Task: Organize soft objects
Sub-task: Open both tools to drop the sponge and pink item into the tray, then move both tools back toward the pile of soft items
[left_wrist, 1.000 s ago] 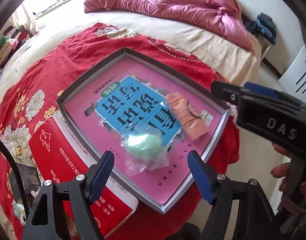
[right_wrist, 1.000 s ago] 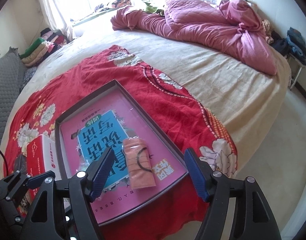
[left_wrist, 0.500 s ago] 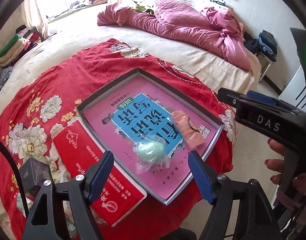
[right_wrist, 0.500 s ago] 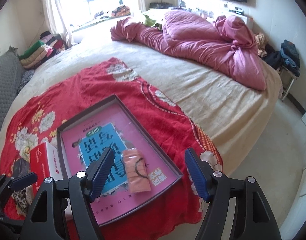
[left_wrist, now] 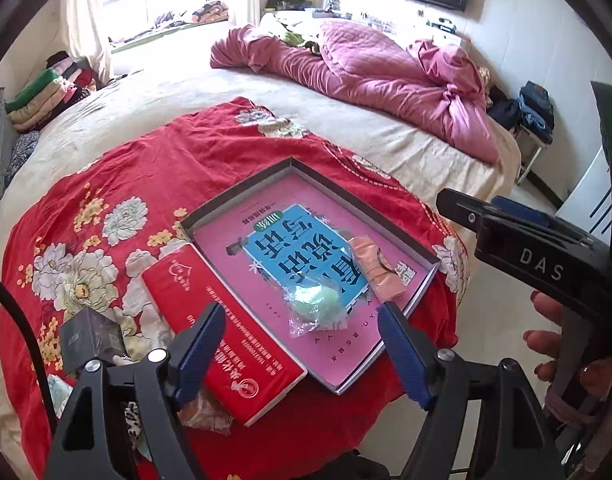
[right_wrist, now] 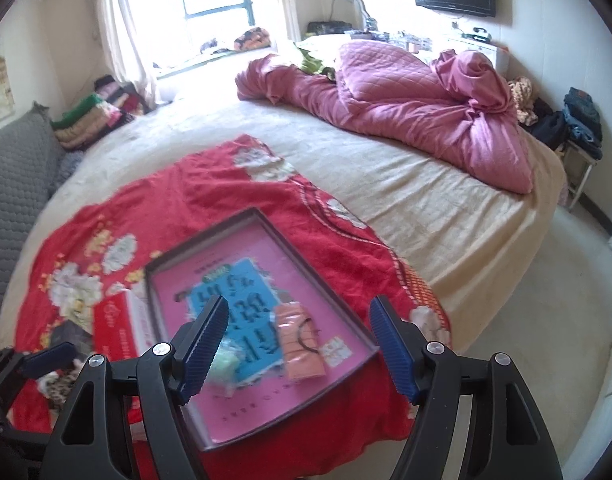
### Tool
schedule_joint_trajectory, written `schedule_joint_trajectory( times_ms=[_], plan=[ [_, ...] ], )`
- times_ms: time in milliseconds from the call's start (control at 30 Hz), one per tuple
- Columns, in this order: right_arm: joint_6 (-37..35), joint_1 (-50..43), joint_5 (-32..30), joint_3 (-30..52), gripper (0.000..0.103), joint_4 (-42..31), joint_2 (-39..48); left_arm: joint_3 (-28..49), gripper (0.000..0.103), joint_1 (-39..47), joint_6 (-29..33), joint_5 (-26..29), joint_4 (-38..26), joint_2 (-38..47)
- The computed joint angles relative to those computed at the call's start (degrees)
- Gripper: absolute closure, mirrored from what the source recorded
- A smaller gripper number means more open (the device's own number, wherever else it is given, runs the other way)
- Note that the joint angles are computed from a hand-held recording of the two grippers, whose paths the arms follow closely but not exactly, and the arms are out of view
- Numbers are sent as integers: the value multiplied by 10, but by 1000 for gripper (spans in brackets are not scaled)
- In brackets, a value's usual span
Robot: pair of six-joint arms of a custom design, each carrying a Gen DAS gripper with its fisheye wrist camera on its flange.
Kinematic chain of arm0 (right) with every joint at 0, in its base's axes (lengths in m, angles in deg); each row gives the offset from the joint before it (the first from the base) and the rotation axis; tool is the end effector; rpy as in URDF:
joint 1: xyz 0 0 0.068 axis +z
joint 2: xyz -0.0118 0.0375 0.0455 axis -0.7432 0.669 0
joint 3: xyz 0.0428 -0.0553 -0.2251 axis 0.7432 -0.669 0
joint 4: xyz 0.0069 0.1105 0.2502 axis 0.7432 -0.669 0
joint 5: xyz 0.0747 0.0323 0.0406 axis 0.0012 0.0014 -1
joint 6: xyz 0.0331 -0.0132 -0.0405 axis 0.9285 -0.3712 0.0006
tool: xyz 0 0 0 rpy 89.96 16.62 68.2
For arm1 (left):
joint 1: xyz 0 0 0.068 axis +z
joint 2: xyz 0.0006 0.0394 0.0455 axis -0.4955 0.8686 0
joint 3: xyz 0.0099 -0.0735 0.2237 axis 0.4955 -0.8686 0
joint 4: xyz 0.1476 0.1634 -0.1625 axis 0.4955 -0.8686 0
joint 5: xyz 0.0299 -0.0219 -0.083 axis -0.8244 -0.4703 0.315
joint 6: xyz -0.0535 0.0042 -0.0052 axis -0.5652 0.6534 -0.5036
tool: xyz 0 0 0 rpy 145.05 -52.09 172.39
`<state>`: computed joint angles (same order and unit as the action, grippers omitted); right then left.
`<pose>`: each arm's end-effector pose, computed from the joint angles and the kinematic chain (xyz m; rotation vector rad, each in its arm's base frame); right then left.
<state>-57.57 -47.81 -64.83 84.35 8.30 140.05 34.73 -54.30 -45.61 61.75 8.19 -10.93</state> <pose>0.2148 -0.0024 0.2829 0.3630 2.3646 0.0267 0.2503 -0.1171 0.2747 0.5448 2.4804 -0.2623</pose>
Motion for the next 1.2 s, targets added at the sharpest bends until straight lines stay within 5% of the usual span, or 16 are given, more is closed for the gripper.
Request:
schedule_joint_trajectory(
  times_ms=[733, 1200],
  plan=[
    [113, 228, 175, 15, 29, -95, -105, -90, 19, 135, 37, 48, -62, -182],
    [193, 398, 265, 71, 29, -127, -45, -70, 19, 363, 152, 155, -121, -191]
  ],
)
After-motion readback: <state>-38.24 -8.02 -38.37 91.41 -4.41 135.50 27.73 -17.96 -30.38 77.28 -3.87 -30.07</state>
